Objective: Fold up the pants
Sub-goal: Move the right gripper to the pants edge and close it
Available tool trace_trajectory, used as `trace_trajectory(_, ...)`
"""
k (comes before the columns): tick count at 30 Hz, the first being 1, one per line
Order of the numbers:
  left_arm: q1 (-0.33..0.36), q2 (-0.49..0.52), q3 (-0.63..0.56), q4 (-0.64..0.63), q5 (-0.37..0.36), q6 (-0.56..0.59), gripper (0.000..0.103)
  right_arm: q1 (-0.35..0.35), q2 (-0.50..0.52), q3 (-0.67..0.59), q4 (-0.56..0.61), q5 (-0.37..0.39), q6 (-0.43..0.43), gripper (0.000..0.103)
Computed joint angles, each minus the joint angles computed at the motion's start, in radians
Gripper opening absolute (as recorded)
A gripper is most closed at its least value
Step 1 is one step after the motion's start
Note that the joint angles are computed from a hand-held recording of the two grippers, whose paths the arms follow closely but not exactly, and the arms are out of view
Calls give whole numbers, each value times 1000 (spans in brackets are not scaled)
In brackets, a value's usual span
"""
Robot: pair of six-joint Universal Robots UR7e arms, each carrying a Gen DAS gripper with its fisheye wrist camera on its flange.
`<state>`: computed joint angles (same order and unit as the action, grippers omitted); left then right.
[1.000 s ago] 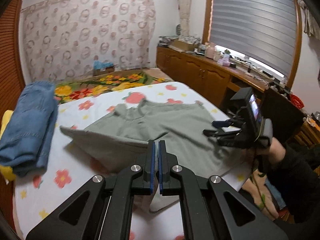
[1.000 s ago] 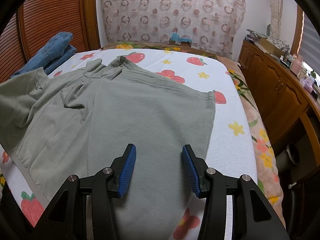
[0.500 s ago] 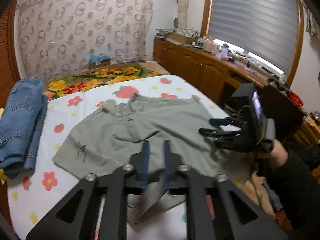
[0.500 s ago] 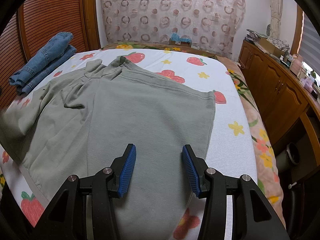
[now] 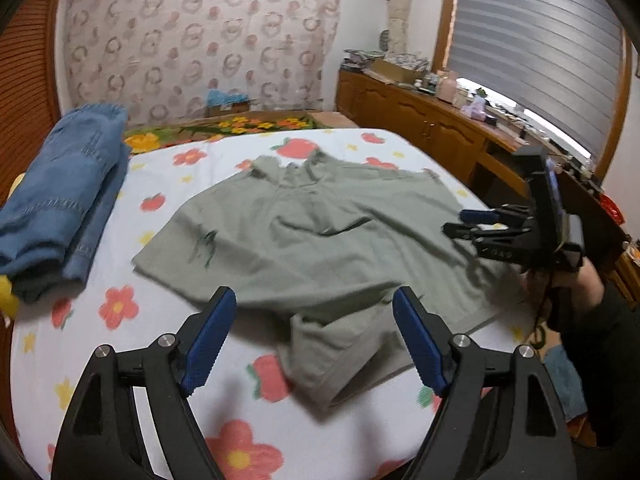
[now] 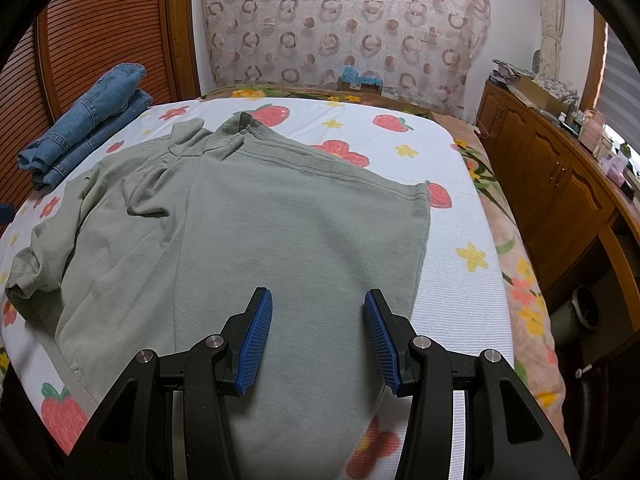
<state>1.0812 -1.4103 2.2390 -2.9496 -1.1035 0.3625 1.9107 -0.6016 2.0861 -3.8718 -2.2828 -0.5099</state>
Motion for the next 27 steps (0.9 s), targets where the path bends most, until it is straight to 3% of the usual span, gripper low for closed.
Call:
trace_trajectory(5,22,7,13,-9,40,-15,81,0,3,-3,-3,-3,-3,50)
trace_trajectory(15,65,23,28,-9,38,-20,81,32,25,-12,-67,-42,-52,50)
trace_trajectory(27,66,34,57,-82,40,-15,81,136,42,28,11,131,34,50)
